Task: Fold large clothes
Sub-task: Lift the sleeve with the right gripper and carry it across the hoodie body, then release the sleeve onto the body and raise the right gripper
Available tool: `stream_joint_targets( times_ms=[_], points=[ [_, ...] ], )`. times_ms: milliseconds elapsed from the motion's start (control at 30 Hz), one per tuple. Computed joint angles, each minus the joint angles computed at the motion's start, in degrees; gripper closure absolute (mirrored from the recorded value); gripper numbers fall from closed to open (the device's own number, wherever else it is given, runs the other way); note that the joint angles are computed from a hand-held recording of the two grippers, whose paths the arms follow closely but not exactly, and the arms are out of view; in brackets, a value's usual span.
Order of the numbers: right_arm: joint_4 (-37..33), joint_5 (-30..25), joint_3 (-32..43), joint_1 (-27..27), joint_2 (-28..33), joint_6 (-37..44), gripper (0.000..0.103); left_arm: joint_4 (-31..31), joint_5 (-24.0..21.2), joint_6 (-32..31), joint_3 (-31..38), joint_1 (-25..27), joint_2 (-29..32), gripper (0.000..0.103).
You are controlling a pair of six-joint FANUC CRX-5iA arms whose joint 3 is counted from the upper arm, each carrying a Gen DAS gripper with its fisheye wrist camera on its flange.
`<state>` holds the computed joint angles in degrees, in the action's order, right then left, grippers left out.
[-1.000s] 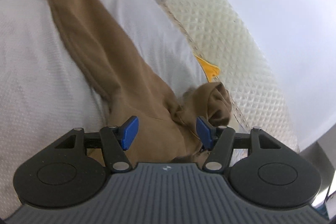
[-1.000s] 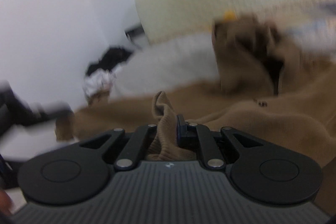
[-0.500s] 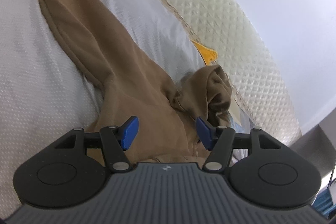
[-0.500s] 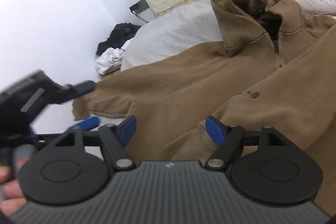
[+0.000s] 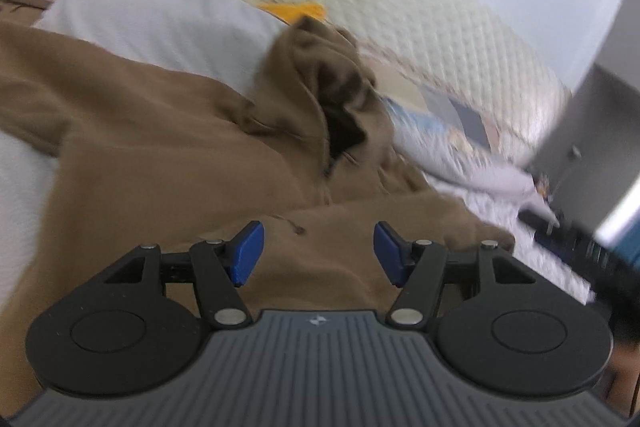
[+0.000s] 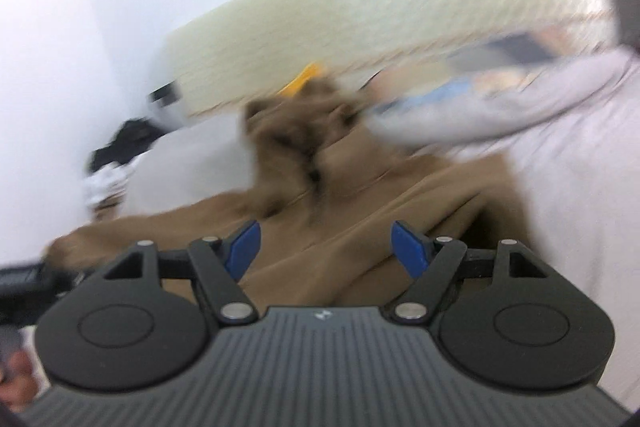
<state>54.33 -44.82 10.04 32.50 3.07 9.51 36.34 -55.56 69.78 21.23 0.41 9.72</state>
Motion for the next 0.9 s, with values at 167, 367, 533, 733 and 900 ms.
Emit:
stream_joint_targets(
  times_ms=[167, 367, 533, 733, 900],
  points=[
    [5.61, 5.51, -4.76, -5.85, -0.87, -6.49, 0.033, -6.73, -0.49, 3.54, 5.0, -3.75, 3.61, 0.038],
    [-1.34, 8.07, -3.43, -9.44, 1.9, -3.9, 0.066, -12.36, -2.96, 7.16, 10.92, -5.93, 8.27, 0.043],
    [-2.08, 8.61, -4.38, -9.95, 2.48, -4.23, 0.067, -17.26, -5.91, 8.81, 15.15, -7.05, 10.98, 0.051],
    [-12.47, 2.55, 0.67, -8.54, 4.6, 5.87, 0.068, -23.03, -9.59, 11.31, 19.35, -7.85, 13.25, 0.054],
    [-20.31, -5.23, 5.97, -7.77, 7.45, 13.45, 0.069, -26.64, -13.62, 13.16, 23.02, -7.87, 15.39, 0.054]
  ],
)
